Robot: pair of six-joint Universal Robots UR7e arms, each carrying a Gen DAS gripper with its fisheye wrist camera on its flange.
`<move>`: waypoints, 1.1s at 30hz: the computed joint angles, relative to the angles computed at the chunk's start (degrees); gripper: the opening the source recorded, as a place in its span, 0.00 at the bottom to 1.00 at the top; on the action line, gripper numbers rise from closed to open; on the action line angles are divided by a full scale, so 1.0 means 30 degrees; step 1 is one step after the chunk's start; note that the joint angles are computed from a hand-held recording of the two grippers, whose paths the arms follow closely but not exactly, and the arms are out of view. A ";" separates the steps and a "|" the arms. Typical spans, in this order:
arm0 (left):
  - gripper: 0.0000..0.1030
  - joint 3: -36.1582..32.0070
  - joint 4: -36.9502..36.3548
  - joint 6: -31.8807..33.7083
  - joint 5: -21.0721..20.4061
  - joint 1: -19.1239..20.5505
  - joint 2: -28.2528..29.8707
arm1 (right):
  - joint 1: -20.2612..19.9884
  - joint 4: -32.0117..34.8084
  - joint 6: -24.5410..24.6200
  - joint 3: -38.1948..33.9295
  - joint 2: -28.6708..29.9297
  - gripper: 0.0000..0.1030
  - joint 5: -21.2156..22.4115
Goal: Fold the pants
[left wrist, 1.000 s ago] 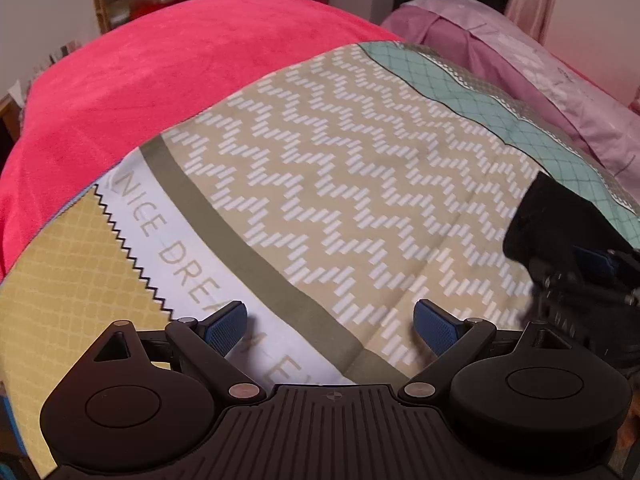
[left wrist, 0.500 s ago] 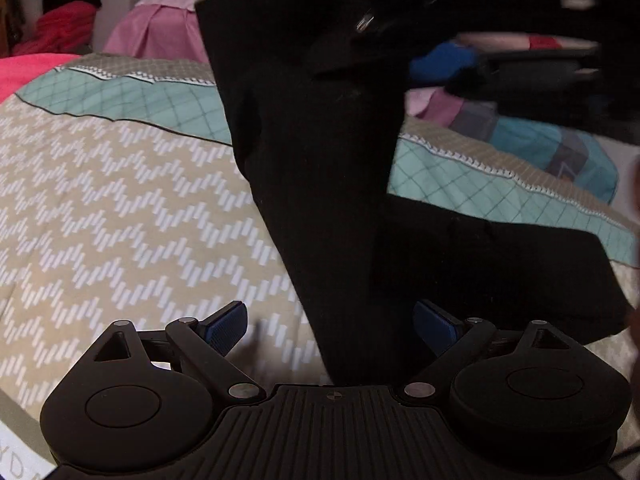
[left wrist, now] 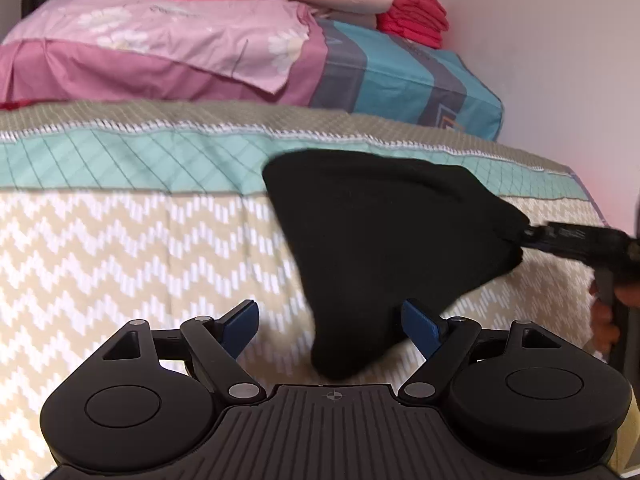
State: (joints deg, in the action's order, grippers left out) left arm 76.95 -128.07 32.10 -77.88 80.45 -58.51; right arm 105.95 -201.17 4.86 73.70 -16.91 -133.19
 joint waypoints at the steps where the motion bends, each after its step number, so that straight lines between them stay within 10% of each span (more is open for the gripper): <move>1: 1.00 -0.0182 -0.0308 -0.0033 0.0108 -0.0060 0.0144 | 0.0186 -0.0959 -0.1361 -0.0561 0.0454 0.52 -0.0627; 6: 1.00 -0.1693 -0.1317 -0.1847 0.2072 -0.0626 0.1975 | 0.0103 -0.0686 -0.4116 -0.3737 0.1899 0.65 -0.0696; 8: 1.00 -0.2507 -0.0591 -0.2591 0.2734 -0.0721 0.2936 | -0.0028 0.1198 -0.4222 -0.5056 0.2534 0.53 -0.1362; 9: 1.00 -0.2872 -0.0085 -0.2796 0.3071 -0.0718 0.3399 | -0.0026 0.2572 -0.3706 -0.5104 0.2513 0.27 -0.2365; 14: 1.00 -0.3703 0.2285 -0.4279 0.2653 -0.0169 0.3933 | -0.0005 0.3128 -0.1592 -0.2061 0.0765 0.29 -0.2085; 18: 1.00 -0.5139 0.3251 -0.4165 0.1527 0.0166 0.4341 | -0.0603 0.1355 0.0410 0.0538 -0.0969 0.86 0.0109; 22: 1.00 -0.6679 0.5115 -0.4195 0.0533 0.0308 0.5343 | -0.1594 0.3385 0.2434 0.1382 -0.1907 0.88 0.3043; 29: 1.00 -0.6158 0.5429 -0.5189 -0.0666 0.0108 0.5210 | -0.1843 0.2976 0.3021 0.1675 -0.1853 0.45 0.5053; 33: 1.00 -0.4013 0.4049 -0.4149 -0.0367 -0.0732 0.3592 | -0.1430 0.1577 0.3583 0.2944 -0.2652 0.39 0.6236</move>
